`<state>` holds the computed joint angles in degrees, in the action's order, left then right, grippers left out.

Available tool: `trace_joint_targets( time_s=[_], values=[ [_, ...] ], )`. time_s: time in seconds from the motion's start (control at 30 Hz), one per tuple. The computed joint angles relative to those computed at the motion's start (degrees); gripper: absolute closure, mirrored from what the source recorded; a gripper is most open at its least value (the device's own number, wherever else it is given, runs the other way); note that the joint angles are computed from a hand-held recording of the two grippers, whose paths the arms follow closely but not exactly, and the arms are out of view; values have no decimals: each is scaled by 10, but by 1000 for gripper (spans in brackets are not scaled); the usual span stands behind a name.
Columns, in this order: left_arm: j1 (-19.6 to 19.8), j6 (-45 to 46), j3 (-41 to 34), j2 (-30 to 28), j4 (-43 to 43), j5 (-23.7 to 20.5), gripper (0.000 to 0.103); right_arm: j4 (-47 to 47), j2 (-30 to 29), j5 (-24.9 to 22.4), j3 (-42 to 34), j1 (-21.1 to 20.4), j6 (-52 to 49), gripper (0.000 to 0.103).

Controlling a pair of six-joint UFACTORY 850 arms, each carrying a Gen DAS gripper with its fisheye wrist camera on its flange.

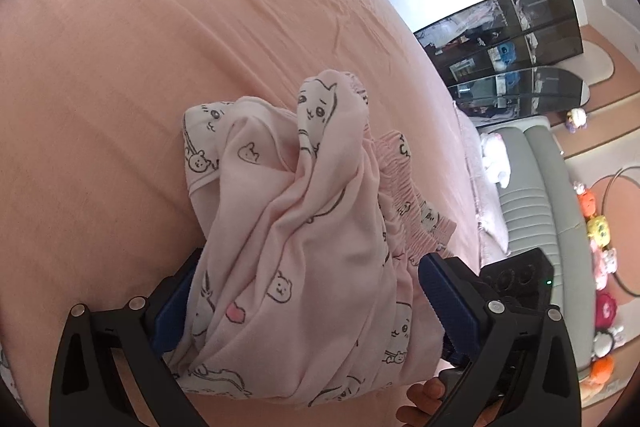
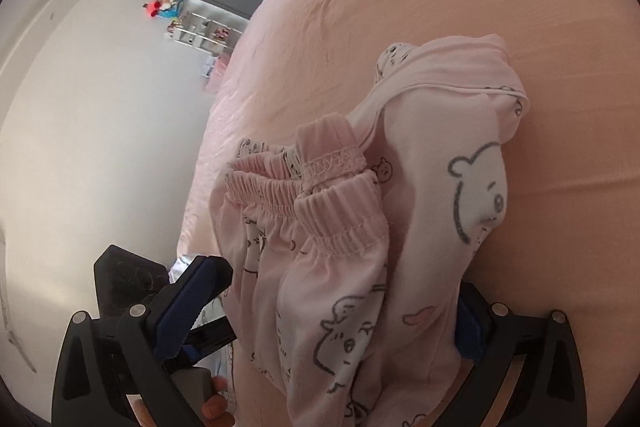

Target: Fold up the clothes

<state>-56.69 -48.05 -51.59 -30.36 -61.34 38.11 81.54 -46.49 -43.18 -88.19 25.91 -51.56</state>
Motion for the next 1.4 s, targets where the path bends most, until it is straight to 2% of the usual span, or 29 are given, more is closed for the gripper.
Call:
trace_joint_targets(
  time_s=[0.13,0.3,0.47,0.57,0.6,0.63,0.67,0.7,0.73,0.77,0.83,0.9,1.0,1.1,1.17,1.27,1.33,1.4],
  values=[
    [-4,-43,11,-1,27,28,0,4,-11,-14,-13,1,-1,0],
    [-9,25,-3,-6,-20,19,0,-10,-12,-4,-14,6,0,0],
    [-17,138,-31,-19,-100,13,1,-20,-11,-2,-17,7,3,1],
    [-19,170,-36,-21,-122,8,7,-17,3,10,5,5,-18,5],
    [-19,178,-36,-21,-126,6,10,-21,4,16,7,6,-19,9],
    [-19,183,-36,-20,-130,3,12,-28,7,25,10,7,-16,17],
    [-19,192,-36,-18,-140,-1,19,-36,12,38,17,7,-12,24],
    [-20,219,-39,-17,-170,-9,36,-47,16,54,22,7,-5,42],
    [-22,258,-46,-17,-218,-16,46,-43,19,60,31,3,-5,65],
    [-23,290,-53,-19,-256,-18,56,-29,22,61,40,-3,-10,72],
    [-27,357,-71,-26,-321,-14,60,20,19,27,55,-20,-42,84],
    [-28,456,-101,-40,-400,-3,64,24,18,27,56,-20,-47,85],
    [-29,569,-140,-60,-484,20,66,22,35,71,70,-8,-45,85],
    [-30,577,-143,-61,-486,26,70,58,50,96,92,-3,-66,85],
    [-32,537,-130,-54,-458,21,75,58,62,120,102,4,-81,85],
    [-33,512,-126,-51,-435,20,79,-12,87,189,111,26,-61,82],
    [-34,541,-137,-55,-454,28,81,-71,101,237,113,45,-45,82],
    [-35,571,-151,-61,-474,35,84,-84,107,248,118,49,-51,82]
  ],
)
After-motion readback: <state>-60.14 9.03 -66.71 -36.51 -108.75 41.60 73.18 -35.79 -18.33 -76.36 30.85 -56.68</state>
